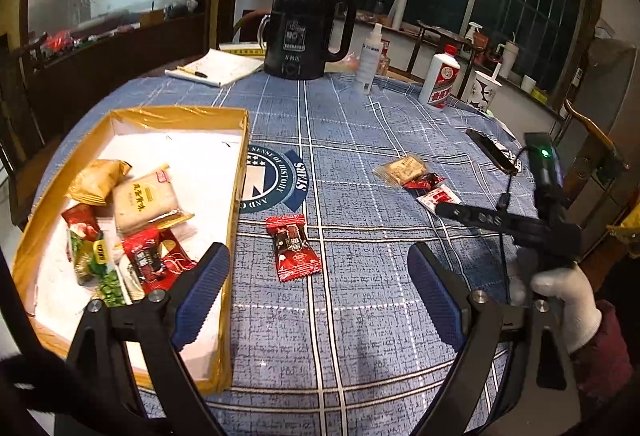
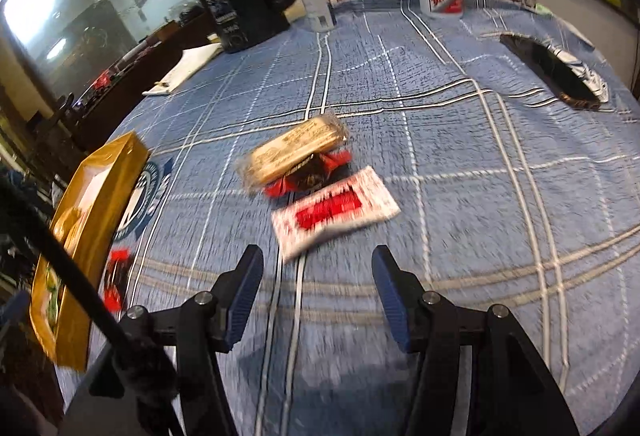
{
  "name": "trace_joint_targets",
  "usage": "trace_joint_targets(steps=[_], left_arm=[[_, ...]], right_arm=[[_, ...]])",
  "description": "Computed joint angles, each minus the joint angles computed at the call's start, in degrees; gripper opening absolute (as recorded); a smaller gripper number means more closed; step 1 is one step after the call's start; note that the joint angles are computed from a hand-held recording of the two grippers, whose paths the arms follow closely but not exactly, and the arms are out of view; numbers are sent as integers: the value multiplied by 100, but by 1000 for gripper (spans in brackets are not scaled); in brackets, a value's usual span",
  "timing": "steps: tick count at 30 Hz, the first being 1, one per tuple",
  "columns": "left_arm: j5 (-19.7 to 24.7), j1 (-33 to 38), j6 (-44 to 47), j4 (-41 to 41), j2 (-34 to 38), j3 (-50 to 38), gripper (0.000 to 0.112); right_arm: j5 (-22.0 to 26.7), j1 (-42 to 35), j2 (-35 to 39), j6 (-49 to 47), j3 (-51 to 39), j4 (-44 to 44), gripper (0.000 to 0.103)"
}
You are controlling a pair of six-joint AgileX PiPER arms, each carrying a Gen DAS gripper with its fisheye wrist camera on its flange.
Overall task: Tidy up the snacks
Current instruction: 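Move both open tools back toward the remaining snacks, then grasp the white-and-red packet with the right tool while the left tool grasps the clear cake bar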
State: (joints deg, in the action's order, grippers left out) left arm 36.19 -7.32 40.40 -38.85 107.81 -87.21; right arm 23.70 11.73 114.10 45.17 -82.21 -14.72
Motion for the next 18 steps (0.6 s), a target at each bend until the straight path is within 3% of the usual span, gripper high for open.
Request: trace_joint_targets(steps=[8,9,12,15,18], left_arm=[[150,-43,-294,330,242,-425,90],[187,-49,-320,369,286,-511,90],[473,-93,-426,452,461,-897,90],[736,-194,-618,678,720,-1400,90],[1238,-303,-876,879,1179,-2212,90]], right_arm=[[1212,298,865,1052,-1476,-1278,56],[1376,366,931,1167,-1579,-1463,53],[1728,497,1046,1376,-1731,-1945,32],[1412,386,838,1399,-1364,-1918,23],[1097,252,584,1461,-932,-1838,22]])
